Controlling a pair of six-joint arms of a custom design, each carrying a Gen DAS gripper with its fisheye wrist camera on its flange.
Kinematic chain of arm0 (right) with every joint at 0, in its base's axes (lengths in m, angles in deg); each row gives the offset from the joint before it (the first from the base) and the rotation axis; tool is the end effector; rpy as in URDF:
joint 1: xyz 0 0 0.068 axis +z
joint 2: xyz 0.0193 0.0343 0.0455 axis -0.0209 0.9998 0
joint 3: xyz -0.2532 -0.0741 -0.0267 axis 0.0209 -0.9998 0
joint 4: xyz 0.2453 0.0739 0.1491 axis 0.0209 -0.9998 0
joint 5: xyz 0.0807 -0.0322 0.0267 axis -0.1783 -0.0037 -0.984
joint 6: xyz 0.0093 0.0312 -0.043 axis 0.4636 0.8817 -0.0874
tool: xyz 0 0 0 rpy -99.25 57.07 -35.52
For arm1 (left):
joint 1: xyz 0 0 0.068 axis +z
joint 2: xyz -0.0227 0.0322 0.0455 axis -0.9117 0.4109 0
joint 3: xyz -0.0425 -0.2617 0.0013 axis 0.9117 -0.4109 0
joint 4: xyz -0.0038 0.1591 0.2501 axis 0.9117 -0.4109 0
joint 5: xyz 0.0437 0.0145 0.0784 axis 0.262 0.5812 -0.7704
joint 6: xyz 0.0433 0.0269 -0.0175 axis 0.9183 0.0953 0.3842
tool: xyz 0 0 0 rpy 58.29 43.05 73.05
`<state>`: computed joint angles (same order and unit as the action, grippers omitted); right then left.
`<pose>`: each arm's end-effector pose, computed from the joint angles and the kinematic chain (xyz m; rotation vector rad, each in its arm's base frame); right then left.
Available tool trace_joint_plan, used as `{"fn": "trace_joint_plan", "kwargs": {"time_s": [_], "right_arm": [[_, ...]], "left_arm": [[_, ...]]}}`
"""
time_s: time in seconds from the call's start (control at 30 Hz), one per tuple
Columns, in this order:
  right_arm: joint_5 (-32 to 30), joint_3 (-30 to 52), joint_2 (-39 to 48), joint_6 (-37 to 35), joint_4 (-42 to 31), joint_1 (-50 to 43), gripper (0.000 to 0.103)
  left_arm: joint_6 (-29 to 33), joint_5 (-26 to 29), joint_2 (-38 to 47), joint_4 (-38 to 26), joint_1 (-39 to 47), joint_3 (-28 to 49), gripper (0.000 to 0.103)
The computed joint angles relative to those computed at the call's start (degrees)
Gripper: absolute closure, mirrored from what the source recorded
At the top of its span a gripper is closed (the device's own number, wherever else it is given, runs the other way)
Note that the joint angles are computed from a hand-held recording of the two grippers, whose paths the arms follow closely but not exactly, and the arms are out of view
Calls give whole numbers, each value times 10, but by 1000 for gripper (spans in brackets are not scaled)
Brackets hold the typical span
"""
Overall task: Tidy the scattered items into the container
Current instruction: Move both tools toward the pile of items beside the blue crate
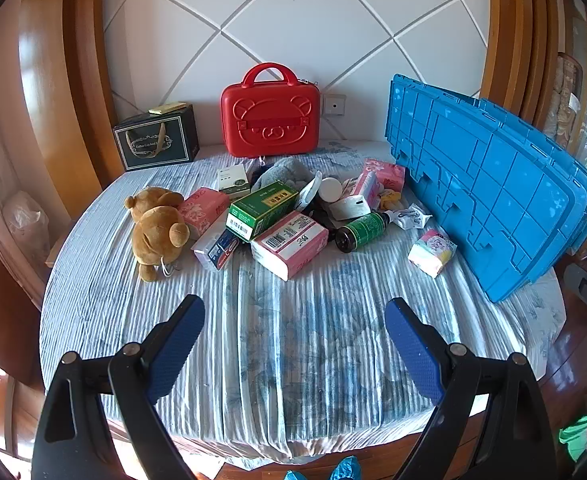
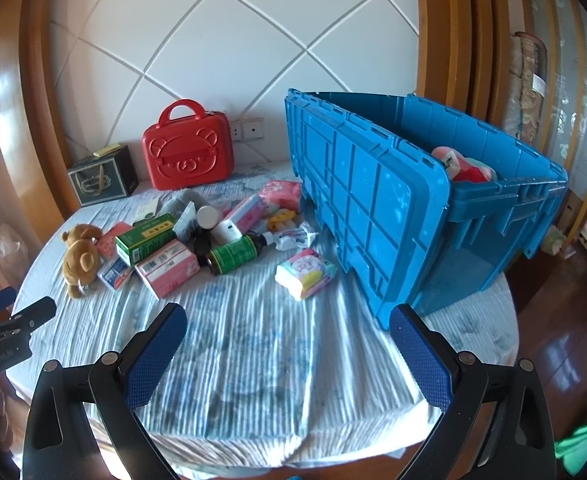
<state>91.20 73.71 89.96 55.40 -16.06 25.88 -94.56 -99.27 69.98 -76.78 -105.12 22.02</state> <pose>0.3188 0.1426 0.3715 0.0082 2.2020 -0.2235 0.1894 -0.1221 0.3172 -0.9674 2.1535 0.3766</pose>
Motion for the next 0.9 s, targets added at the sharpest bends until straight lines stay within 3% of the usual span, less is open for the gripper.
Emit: {"fn": "trace_joint_plan", "kwargs": {"time_s": [0.9], "right_arm": [[32,63,98,46,-25,41,0]], "left_arm": [[13,24,-126,3,20,-113,11]]}}
